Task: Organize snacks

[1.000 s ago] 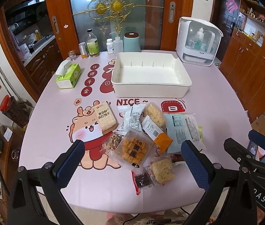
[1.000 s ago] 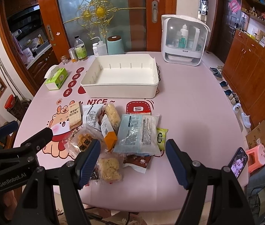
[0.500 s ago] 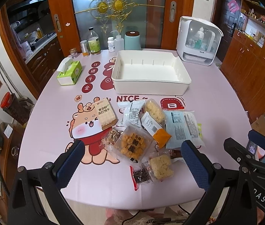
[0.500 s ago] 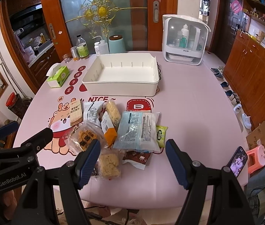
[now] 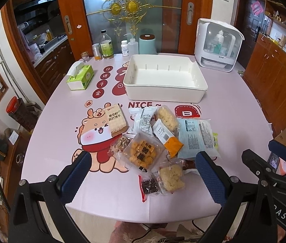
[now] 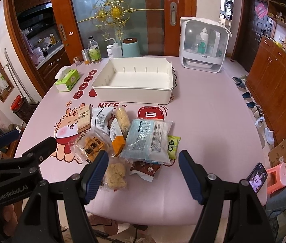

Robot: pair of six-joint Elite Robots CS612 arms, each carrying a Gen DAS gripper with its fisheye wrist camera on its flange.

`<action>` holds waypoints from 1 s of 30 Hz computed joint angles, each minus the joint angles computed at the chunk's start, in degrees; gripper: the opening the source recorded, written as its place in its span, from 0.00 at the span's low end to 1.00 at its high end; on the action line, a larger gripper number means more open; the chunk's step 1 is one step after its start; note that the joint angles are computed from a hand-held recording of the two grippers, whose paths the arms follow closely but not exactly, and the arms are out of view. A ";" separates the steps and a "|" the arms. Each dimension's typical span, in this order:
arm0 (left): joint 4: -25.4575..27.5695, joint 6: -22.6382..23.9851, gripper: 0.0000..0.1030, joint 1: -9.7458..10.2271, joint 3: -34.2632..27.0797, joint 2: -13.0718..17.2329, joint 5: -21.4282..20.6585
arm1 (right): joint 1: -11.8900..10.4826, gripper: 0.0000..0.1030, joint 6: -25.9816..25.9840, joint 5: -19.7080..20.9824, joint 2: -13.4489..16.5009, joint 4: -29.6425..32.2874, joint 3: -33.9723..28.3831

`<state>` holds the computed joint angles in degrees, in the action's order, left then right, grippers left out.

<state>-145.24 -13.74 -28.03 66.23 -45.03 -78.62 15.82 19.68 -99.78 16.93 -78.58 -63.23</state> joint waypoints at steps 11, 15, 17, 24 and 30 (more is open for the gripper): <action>0.66 1.06 0.99 0.07 -0.95 0.47 0.88 | -0.39 0.71 0.08 2.08 -0.13 0.39 0.68; -0.90 1.95 0.99 0.47 -1.59 1.15 -0.10 | -0.39 0.71 0.47 1.94 -0.53 0.28 1.89; -2.92 2.69 0.99 0.59 -1.80 1.58 0.43 | -0.40 0.71 0.90 1.67 -0.81 0.18 2.60; -5.27 3.88 0.99 2.30 -4.32 3.53 -2.92 | -1.16 0.70 4.15 1.13 -1.79 0.41 5.63; 2.49 0.00 0.99 5.62 -10.83 6.87 -10.30 | -2.00 0.70 7.11 -0.51 -2.77 1.92 8.96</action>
